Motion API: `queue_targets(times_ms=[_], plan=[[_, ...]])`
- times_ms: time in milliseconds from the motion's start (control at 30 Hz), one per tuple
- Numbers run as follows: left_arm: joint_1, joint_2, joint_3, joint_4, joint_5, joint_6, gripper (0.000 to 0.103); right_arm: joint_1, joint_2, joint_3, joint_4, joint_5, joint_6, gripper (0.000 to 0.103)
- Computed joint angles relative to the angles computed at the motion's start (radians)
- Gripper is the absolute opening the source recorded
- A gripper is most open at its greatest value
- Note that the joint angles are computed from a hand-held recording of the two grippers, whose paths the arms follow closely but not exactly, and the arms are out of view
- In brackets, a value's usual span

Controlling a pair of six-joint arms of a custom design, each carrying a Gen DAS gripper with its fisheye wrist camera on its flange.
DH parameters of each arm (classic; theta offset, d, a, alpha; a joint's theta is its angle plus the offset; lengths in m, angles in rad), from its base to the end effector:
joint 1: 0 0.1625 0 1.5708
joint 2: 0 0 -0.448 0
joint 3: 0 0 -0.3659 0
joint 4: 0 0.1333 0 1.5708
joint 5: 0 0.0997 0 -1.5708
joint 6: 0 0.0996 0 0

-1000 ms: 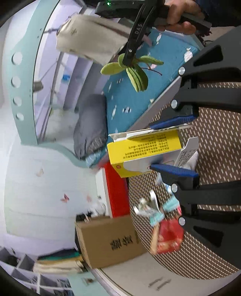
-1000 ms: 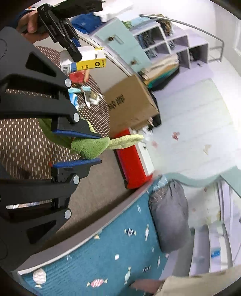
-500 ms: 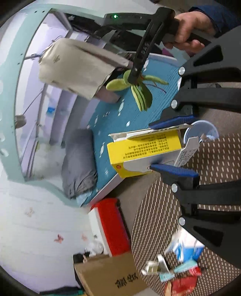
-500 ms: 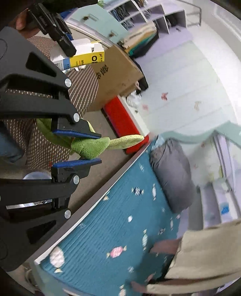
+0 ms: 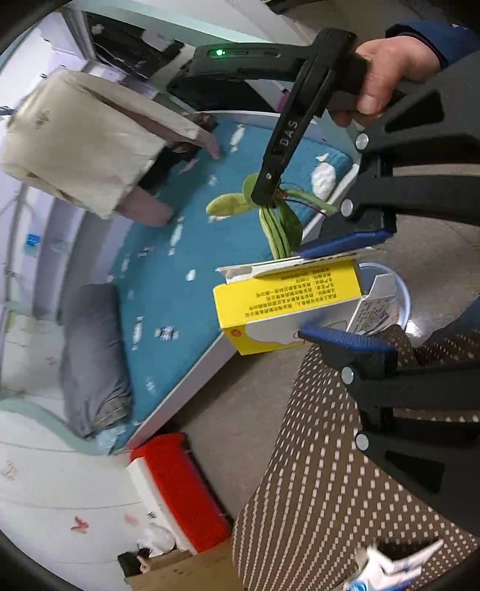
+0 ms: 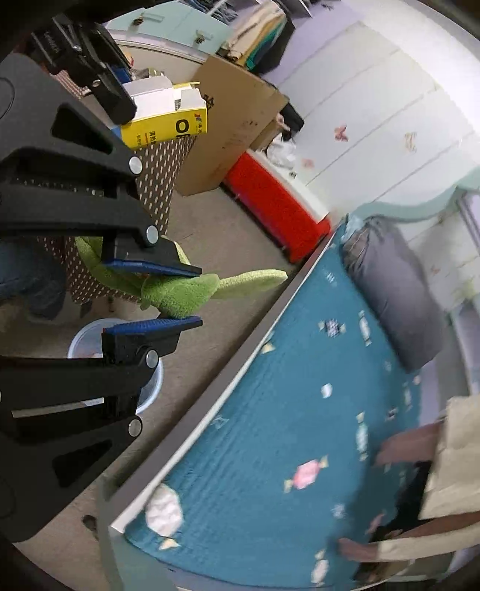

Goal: Collect trash
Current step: 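Carry the carton and leaf toy to the bin and open both tools, then move both tools back over the table toward the remaining trash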

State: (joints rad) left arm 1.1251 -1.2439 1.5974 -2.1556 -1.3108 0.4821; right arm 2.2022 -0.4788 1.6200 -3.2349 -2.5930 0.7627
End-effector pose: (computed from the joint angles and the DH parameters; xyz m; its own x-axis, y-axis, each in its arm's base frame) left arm -0.1180 -0.6155 0.3893 -0.6006 0.7292 -0.3280 0.7878 0.6097 -0.0871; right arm 0.4300 -0.5061 0.0410 -0.8395 0.5093 0.1894 0.0949 0.4806 -0.8718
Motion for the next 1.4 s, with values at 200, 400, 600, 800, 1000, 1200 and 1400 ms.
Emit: queue_targets(times_ms=[200, 400, 600, 800, 1000, 1200, 1400], plan=[[-0.007, 0.071, 0.006, 0.015, 0.062, -0.017, 0.038, -0.062, -0.001, 0.05, -0.018, 0.068, 0.053, 0.021], [-0.009, 0.143, -0.013, 0.072, 0.111, -0.024, 0.052, -0.133, 0.011, 0.085, -0.052, 0.16, 0.071, 0.026], [-0.012, 0.165, -0.005, 0.061, 0.179, 0.006, 0.088, -0.2, 0.028, 0.162, -0.162, 0.278, 0.151, 0.083], [-0.004, 0.13, -0.006, 0.016, 0.154, -0.001, 0.091, -0.18, 0.027, 0.196, -0.141, 0.236, 0.221, 0.097], [-0.01, 0.076, 0.01, -0.011, 0.132, 0.001, 0.091, -0.136, 0.009, 0.18, -0.062, 0.168, 0.261, 0.097], [-0.019, 0.016, 0.021, -0.021, 0.096, 0.02, 0.092, -0.067, 0.004, 0.11, 0.04, 0.09, 0.272, 0.097], [-0.023, -0.049, 0.01, -0.027, 0.057, 0.042, 0.092, 0.003, 0.014, -0.001, 0.111, 0.017, 0.205, 0.097]])
